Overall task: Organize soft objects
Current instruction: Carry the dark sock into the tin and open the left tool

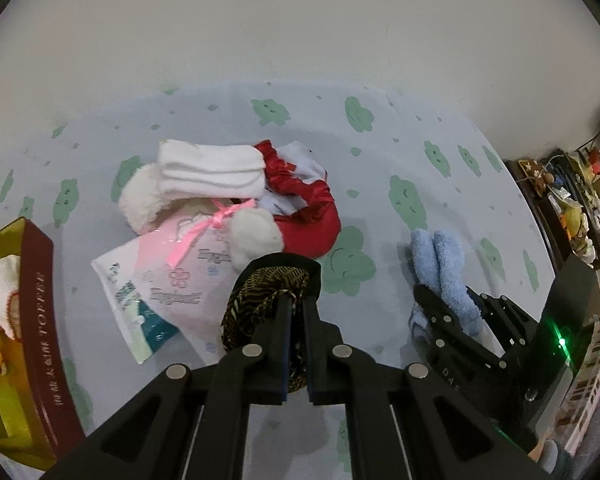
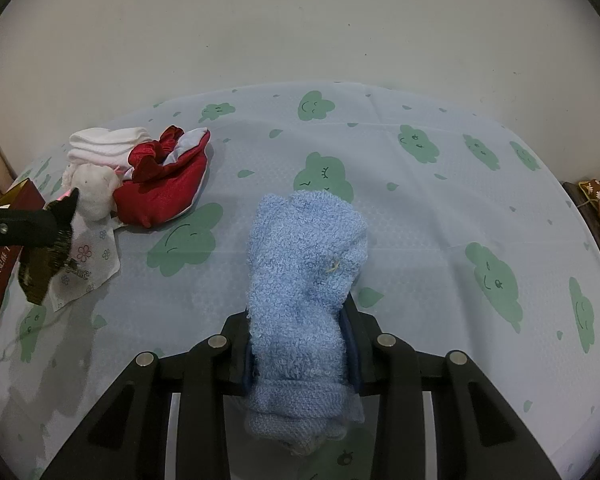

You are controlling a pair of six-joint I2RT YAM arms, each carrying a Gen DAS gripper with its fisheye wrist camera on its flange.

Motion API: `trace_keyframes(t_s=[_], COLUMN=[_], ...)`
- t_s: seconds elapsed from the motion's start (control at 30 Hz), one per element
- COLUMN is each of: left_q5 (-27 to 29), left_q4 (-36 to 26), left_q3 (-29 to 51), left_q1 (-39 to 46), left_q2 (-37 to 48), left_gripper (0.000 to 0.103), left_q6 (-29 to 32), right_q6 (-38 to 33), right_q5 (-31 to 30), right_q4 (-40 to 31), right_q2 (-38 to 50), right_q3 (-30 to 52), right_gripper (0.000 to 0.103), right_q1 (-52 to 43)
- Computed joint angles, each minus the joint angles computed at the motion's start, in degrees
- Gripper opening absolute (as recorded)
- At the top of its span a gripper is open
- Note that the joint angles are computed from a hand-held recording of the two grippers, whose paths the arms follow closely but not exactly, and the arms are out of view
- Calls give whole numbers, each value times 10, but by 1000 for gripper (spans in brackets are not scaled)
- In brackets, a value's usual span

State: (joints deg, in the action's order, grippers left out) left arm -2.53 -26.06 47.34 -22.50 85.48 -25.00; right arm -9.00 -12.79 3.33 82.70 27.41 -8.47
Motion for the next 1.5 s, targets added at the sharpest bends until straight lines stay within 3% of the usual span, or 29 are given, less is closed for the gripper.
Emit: trace_keyframes(t_s=[0.4,0.67,1.17,1.5], left_q5=[-11,-12,17,36], left_q4=[-56,-98,-159,-143], left_q3=[-18,-34,-47,-71], left_q1=[39,112,349,487], left_q2=[-98,-164,-251,-241], left_gripper=[5,5,5,5], left_q6=[16,45,174,263], right_q6=[1,0,1,1], right_q5=[0,2,3,4], right_q4=[1,2,-2,-3], right_q2=[0,0,-1,-2], right_q3=[0,-1,1,1], right_gripper=[33,33,33,33], right_q1=[1,2,3,3])
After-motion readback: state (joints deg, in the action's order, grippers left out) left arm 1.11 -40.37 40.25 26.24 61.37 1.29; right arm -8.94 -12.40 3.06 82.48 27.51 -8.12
